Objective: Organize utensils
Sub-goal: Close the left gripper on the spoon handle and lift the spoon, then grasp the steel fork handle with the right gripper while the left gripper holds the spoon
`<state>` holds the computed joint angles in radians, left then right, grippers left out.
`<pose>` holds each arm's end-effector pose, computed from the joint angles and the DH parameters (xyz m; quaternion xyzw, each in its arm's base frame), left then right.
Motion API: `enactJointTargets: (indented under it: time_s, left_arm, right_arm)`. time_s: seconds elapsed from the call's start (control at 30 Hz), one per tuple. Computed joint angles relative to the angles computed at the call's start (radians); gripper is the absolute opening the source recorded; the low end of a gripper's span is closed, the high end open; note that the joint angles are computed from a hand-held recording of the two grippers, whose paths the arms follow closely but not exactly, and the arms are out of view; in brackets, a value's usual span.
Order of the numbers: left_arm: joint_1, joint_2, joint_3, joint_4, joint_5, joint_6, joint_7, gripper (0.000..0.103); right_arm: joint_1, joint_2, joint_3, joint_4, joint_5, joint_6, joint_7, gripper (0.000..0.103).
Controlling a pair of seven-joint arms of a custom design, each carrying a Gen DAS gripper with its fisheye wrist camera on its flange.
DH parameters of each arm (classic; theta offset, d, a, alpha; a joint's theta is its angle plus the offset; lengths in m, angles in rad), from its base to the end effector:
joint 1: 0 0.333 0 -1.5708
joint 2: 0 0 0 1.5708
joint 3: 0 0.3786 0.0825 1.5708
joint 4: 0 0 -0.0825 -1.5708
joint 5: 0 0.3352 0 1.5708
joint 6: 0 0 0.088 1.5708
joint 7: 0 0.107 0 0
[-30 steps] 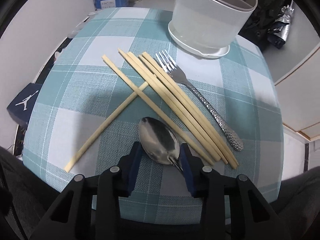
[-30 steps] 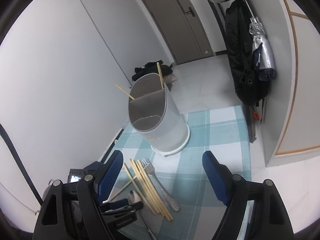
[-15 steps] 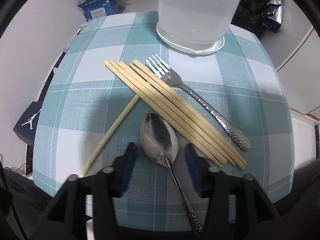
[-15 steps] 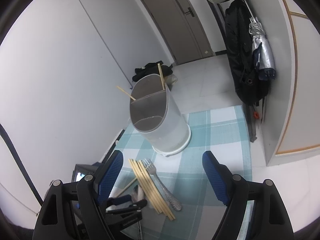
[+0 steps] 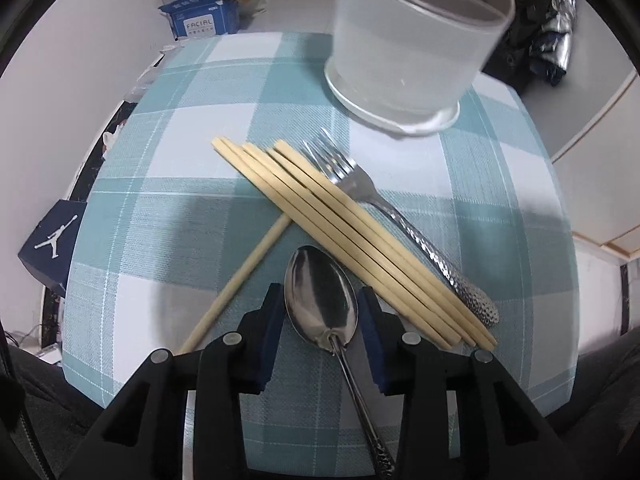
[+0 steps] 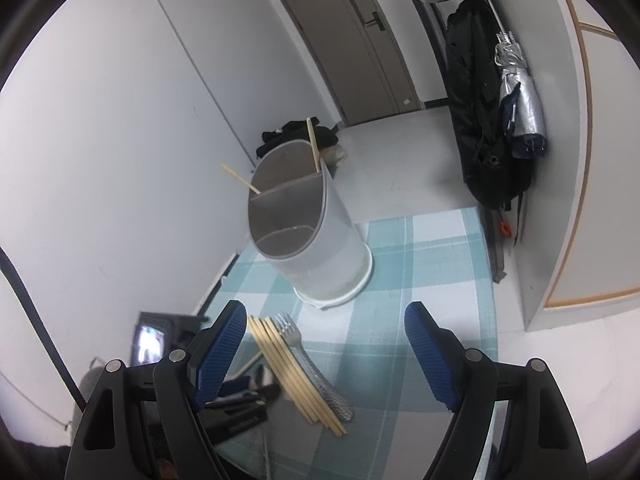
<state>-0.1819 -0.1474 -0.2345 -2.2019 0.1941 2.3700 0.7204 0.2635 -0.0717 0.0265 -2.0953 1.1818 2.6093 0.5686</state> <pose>0.4363 -0.1977 0.5606 -0.7954 0.5787 -0.1372 0.1166 0.5032 0.1299 0.5916 -0.7353 0.4846 -0.0483 0.4714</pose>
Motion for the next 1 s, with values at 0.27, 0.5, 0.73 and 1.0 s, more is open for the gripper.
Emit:
enactJointTargets:
  time_s: [0.27, 0.5, 0.73, 1.0]
  left_arm:
    - [0.037, -0.085, 0.037, -0.096, -0.057, 0.182, 0.04, 0.032]
    - [0.084, -0.148, 0.051, -0.185, -0.074, 0.382, 0.066, 0.032]
    - [0.095, -0.135, 0.075, -0.224, -0.152, 0.478, 0.111, 0.032]
    - [0.064, -0.136, 0.11, -0.228, -0.275, 0.521, 0.217, 0.031]
  right_arm:
    - [0.014, 0.055, 0.03, 0.002, -0.215, 0.007, 0.106, 0.068]
    - [0.027, 0.155, 0.066, 0.074, -0.425, -0.043, 0.21, 0.054]
    - [0.049, 0.24, 0.09, 0.133, -0.659, -0.076, 0.339, 0.032]
    - [0.057, 0.283, 0.115, 0.169, -0.767, -0.077, 0.359, 0.029]
